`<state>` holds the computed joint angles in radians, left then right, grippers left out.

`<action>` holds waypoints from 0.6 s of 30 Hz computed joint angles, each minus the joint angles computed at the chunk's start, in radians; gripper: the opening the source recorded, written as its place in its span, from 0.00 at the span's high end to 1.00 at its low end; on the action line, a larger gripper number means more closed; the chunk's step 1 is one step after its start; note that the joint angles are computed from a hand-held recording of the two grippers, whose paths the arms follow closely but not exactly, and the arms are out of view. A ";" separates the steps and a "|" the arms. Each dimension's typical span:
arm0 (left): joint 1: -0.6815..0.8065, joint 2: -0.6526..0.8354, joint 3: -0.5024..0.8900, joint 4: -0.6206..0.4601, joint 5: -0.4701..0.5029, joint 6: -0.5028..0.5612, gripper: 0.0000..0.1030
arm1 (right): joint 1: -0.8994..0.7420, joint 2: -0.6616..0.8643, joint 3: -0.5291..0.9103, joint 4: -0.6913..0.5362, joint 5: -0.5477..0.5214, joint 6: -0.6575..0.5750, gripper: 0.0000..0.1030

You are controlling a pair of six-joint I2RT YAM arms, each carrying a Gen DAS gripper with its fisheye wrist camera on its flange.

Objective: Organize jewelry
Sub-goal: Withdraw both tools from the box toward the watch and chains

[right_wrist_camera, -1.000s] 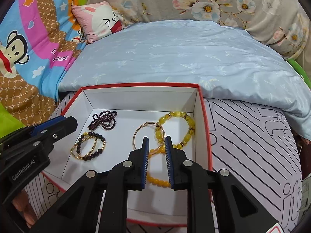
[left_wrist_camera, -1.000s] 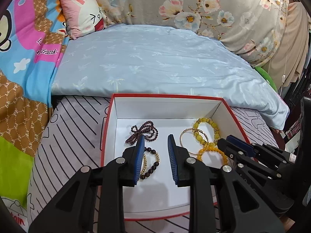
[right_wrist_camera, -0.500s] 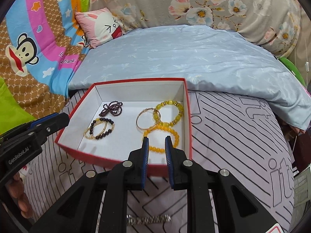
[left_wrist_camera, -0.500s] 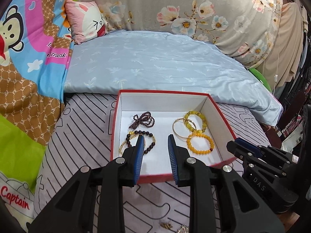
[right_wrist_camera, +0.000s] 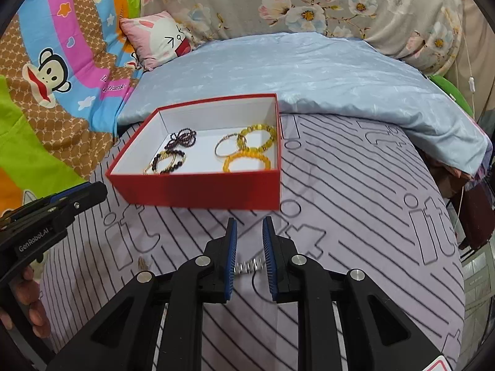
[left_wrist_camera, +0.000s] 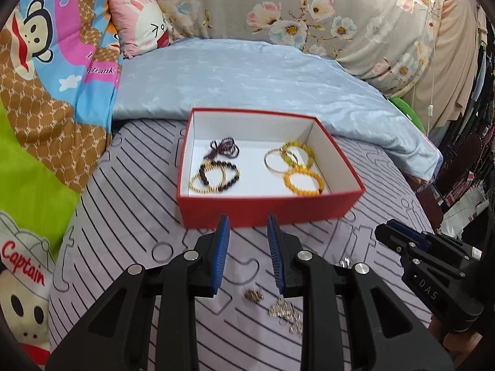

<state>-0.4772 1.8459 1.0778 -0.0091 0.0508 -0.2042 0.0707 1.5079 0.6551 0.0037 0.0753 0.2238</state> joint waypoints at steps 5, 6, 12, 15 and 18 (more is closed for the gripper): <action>-0.007 -0.020 -0.088 0.024 -0.004 -0.018 0.70 | 0.013 -0.050 -0.089 0.004 -0.008 0.022 0.83; -0.006 -0.019 -0.102 0.027 -0.001 -0.022 0.70 | 0.018 -0.050 -0.099 0.008 -0.009 0.026 0.83; -0.002 -0.001 -0.144 0.034 0.029 -0.048 0.70 | 0.050 -0.047 -0.157 0.034 -0.019 0.062 0.83; -0.015 0.022 -0.148 0.038 0.027 -0.053 0.70 | 0.064 -0.040 -0.169 0.042 -0.021 0.075 0.83; -0.028 0.048 -0.137 0.043 0.027 -0.057 0.70 | 0.067 -0.031 -0.176 0.051 -0.027 0.084 0.83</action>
<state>-0.5050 1.8935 0.9404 0.0341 0.0777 -0.2616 0.1381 1.4773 0.4796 0.0551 0.0481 0.3078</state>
